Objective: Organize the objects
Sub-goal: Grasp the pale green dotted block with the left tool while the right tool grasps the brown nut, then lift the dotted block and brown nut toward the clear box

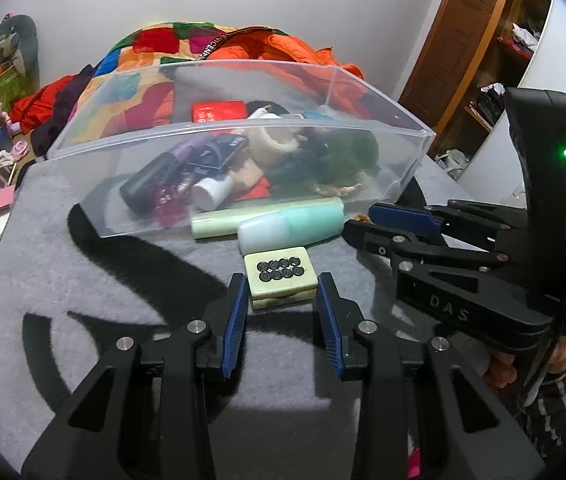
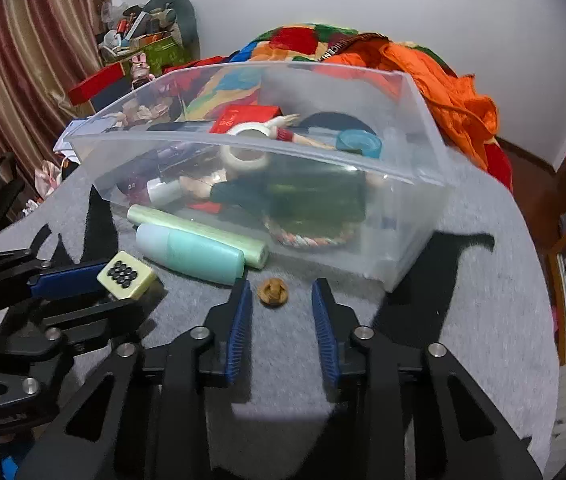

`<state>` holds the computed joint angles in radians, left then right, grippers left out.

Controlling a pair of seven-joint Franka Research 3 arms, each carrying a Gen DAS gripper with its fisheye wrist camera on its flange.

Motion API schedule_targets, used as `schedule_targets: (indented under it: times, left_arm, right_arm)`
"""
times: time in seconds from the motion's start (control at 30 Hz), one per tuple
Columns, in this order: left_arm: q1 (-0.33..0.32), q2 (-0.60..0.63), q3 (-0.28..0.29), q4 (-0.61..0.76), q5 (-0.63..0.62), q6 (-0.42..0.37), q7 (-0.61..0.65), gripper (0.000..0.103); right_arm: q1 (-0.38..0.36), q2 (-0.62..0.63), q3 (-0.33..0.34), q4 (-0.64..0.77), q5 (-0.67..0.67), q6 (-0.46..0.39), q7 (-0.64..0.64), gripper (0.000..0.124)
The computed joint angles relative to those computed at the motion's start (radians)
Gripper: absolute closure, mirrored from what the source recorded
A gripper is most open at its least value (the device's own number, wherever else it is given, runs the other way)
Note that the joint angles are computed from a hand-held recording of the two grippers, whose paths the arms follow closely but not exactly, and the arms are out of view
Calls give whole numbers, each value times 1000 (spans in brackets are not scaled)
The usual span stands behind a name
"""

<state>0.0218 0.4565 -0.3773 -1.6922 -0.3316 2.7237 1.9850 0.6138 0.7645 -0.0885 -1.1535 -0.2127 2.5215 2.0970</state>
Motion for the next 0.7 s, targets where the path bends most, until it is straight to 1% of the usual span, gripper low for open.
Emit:
schedule_targets:
  times: [0.03,0.1,0.3,0.4,0.53,0.7]
  left_arm:
    - [3,-2,-1,-2,-2,2,1,68]
    - [7,-6,-4,-4,-8,7,6,68]
    - [24,-23,-22,-9,-43,20,34,68]
    - [32,-34,-31,-8,-70,24,55,68]
    - [37,-45,-36,-1,-102,34,83,68]
    - [38,-52,-39,17,-130,50,112,68]
  right_arm:
    - [-1,4,3,7,2,-3,-5,108]
    - [-4,5,6,8,7,4,-9,111]
    - [-7,-33,8,-61,19,57,-1,111]
    - [-9,-81,11,-137,28,118,10,111]
    - [4,-141,-6,-218,18,189,43,111]
    - [21,-191,-32,-271,-14,253,86,111]
